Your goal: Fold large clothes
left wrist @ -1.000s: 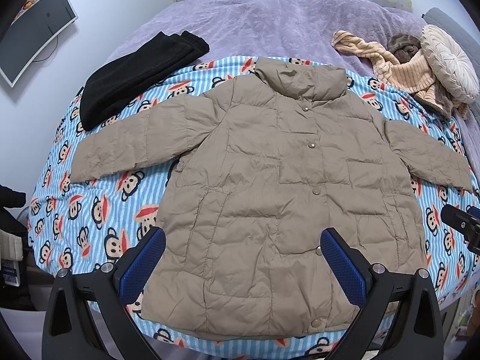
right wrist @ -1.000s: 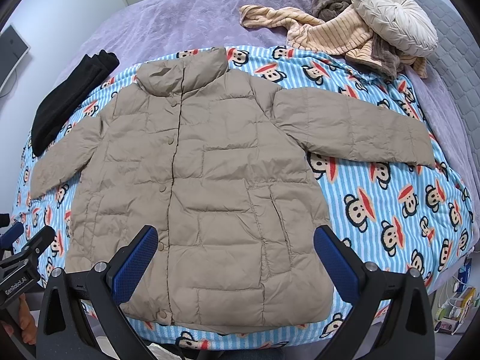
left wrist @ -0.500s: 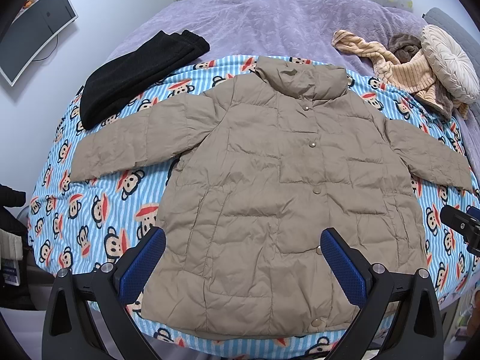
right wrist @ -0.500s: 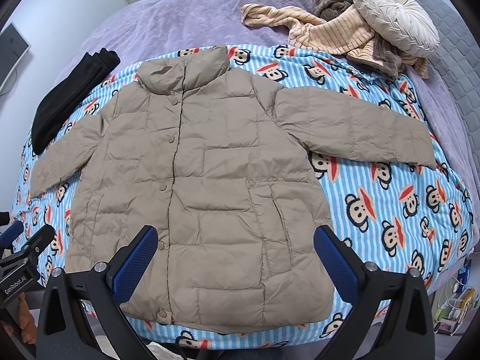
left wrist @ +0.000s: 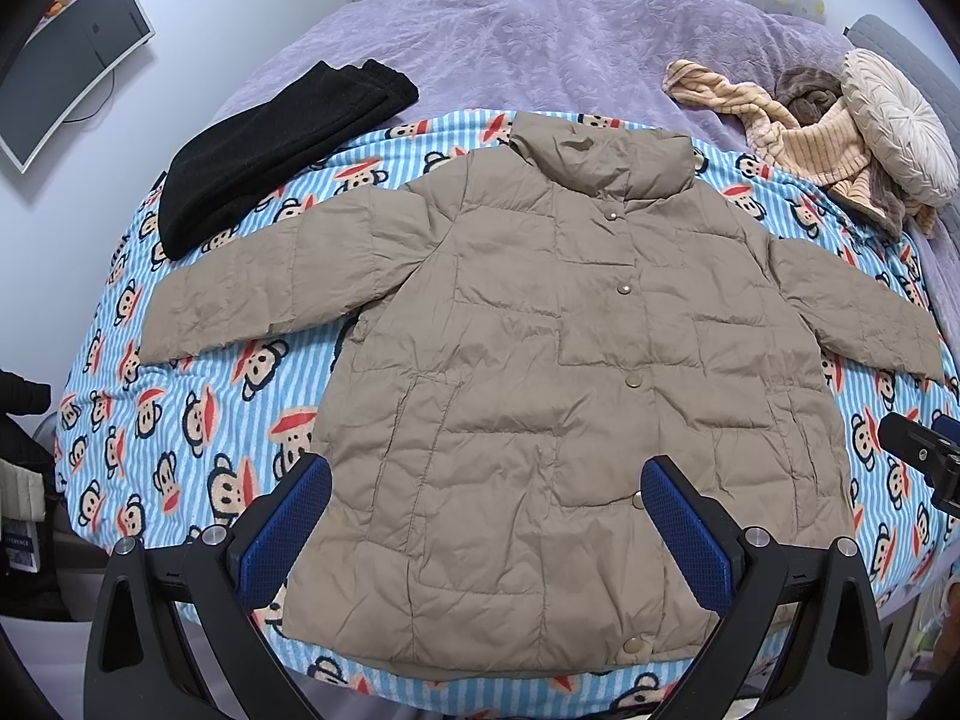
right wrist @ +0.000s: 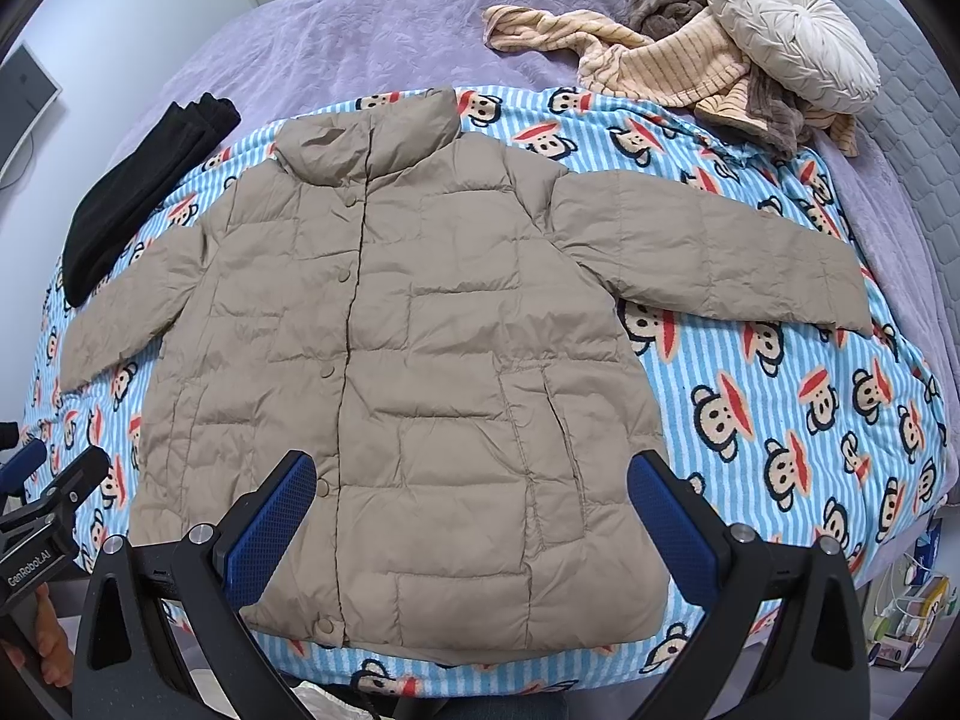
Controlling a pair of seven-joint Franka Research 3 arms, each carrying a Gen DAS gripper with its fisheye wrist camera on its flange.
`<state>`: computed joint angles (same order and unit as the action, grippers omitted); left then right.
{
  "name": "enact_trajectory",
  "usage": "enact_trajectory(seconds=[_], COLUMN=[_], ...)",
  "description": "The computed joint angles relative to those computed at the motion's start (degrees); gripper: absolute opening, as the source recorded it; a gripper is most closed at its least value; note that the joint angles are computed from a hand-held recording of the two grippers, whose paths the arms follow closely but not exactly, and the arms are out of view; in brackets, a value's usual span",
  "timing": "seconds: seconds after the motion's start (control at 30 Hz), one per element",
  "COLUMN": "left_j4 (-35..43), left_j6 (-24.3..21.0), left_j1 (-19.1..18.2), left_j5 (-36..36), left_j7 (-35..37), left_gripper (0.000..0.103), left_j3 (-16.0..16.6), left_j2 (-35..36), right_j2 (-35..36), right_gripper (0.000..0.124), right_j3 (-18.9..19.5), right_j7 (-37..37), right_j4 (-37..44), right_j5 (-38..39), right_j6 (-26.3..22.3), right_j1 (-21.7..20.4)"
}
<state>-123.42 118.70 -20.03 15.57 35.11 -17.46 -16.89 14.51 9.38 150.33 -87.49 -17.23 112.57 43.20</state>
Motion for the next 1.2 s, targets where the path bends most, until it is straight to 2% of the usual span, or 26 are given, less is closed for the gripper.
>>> enact_trajectory(seconds=[0.57, 0.87, 1.1, 1.13, 1.2], left_j4=[0.0, -2.6, -8.3, -9.6, -12.0], left_j6=[0.1, 2.4, 7.8, 8.8, 10.8], left_j1=[0.0, -0.2, -0.2, -0.1, 0.2], left_j5=[-0.2, -1.8, -8.5, -9.6, -11.9], left_j7=[0.2, 0.8, 5.0, 5.4, 6.3], left_gripper=[0.103, 0.103, 0.103, 0.103, 0.103], left_j3=[0.1, 0.7, 3.5, 3.9, 5.0], left_j2=[0.0, -0.9, -3.3, -3.7, -4.3], right_j2=[-0.2, 0.0, -0.2, -0.2, 2.8], right_gripper=[0.103, 0.103, 0.103, 0.103, 0.103], right_j3=[0.0, 0.0, 0.6, 1.6, 0.5], right_j7=[0.1, 0.6, 1.5, 1.9, -0.2], right_j4=[-0.3, 0.0, -0.8, -1.0, 1.3], right_j5=[0.1, 0.1, 0.9, 1.2, 3.8], right_j6=[-0.1, -0.8, -1.6, -1.7, 1.6], right_j1=[0.0, 0.1, 0.5, -0.3, -0.5])
